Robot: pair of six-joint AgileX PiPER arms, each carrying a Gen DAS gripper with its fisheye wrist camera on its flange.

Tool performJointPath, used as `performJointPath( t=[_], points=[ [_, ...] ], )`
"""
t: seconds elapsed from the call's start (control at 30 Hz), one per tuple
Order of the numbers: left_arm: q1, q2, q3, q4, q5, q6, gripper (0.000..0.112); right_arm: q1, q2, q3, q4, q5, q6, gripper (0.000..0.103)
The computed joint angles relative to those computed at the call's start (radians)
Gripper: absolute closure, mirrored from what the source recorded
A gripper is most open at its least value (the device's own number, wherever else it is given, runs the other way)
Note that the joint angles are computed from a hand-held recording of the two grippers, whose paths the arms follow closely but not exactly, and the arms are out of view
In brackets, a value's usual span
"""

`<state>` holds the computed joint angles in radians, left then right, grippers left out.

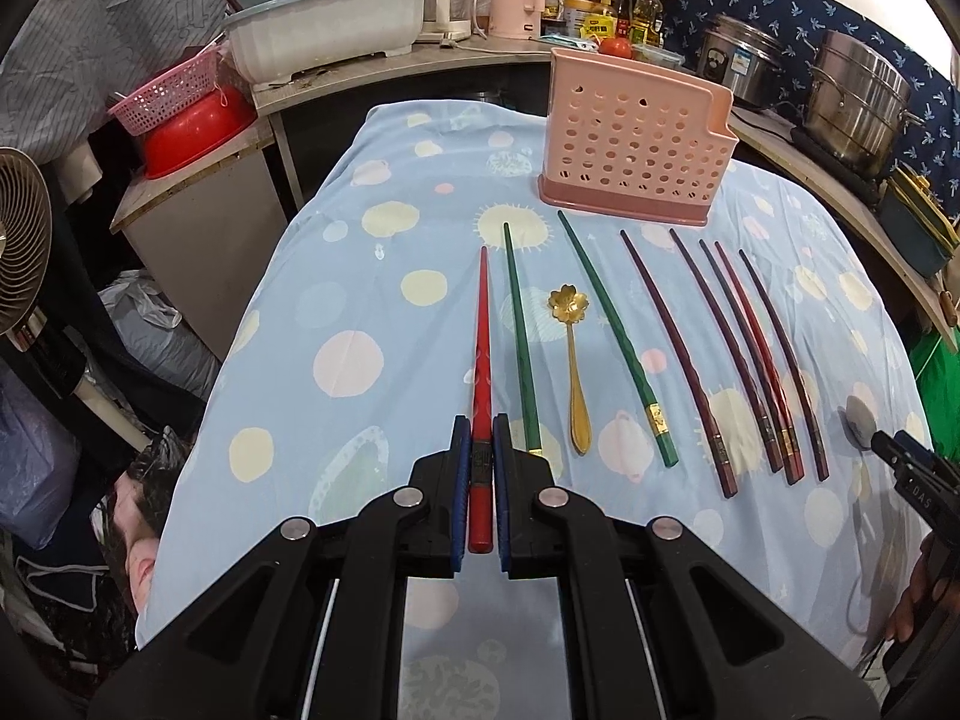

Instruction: Organize utensils

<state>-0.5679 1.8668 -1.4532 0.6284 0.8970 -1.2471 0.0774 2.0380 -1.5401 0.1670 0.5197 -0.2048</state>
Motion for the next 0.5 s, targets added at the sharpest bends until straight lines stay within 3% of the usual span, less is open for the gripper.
performJointPath(
  t=[0.17,0.2,0.4,0.5],
  points=[
    [-0.001,0.007,-0.004,-0.007,0.004,0.002,0.105,-0.02,0.025,-0.056,0.064,0.04,-0.112,0.051],
    [-0.001,0.008,-0.004,-0.007,0.004,0.001,0.105,-0.025,0.03,-0.073,0.082,0.056,-0.134,0.046],
    [0.0,0.013,-0.004,-0.014,0.0,0.005,0.105,-0.029,0.104,-0.17,0.039,0.171,-0.115,0.044],
    [0.001,0.012,0.0,-0.016,-0.003,0.003,0.105,-0.018,0.063,-0.084,0.016,0.123,-0.105,0.049]
  ],
)
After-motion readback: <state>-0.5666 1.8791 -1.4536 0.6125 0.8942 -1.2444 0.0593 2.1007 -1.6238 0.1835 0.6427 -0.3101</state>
